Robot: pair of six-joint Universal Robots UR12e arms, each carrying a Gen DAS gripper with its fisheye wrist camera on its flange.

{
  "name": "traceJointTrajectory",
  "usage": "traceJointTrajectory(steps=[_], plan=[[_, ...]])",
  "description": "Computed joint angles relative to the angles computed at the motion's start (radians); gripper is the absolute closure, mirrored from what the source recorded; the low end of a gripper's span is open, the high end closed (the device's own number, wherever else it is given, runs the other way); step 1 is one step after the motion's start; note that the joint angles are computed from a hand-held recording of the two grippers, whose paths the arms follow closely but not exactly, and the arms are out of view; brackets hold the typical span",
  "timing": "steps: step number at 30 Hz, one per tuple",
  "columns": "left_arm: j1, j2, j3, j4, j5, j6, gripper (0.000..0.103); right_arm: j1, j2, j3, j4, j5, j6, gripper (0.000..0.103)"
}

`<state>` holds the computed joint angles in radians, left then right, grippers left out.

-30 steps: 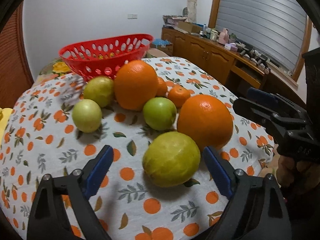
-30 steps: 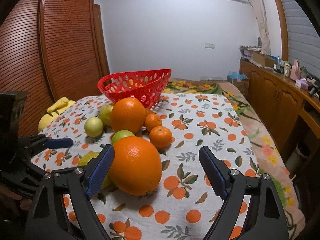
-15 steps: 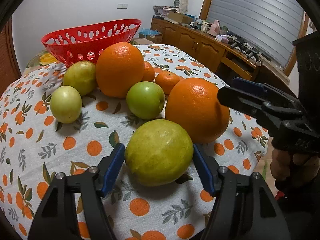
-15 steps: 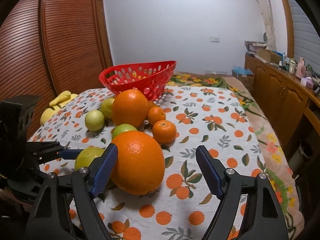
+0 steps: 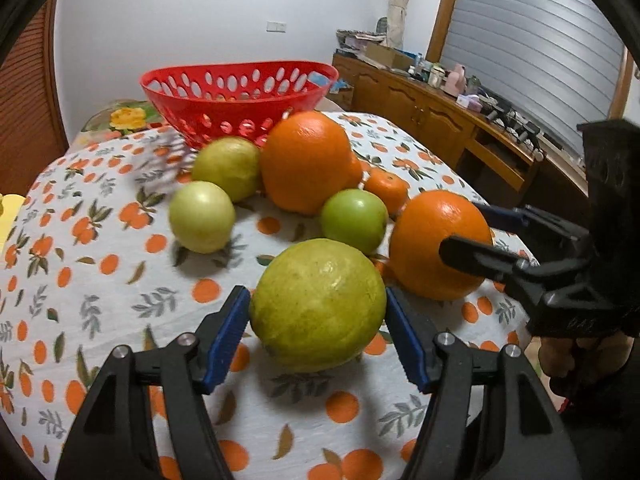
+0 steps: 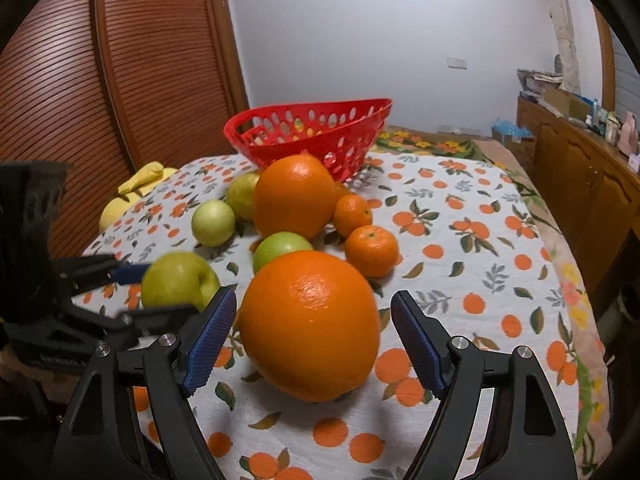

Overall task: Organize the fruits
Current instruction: 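Close left gripper on the pomelo and lift while right gripper grasps and lifts the orange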

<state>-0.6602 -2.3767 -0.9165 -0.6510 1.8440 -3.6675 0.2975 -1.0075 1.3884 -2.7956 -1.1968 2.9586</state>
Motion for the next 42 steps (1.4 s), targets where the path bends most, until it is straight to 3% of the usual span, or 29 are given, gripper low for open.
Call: traceJointTrajectory(steps=[19, 25, 31, 42], plan=[[0.005, 0.018, -0.019, 0.037, 0.039, 0.002, 0.035, 0.013, 0.027, -0.060, 0.154, -0.031, -0.059, 0.020], [0.007, 0.022, -0.021, 0.040, 0.054, 0.001, 0.036, 0.012, 0.027, -0.056, 0.123, -0.035, -0.047, 0.022], [0.013, 0.022, -0.014, 0.055, 0.072, 0.005, 0.036, 0.003, 0.025, -0.065, 0.085, 0.008, -0.048, 0.022], [0.029, 0.011, 0.031, 0.086, 0.099, 0.048, 0.036, -0.003, 0.045, -0.146, 0.052, 0.050, -0.037, 0.022]])
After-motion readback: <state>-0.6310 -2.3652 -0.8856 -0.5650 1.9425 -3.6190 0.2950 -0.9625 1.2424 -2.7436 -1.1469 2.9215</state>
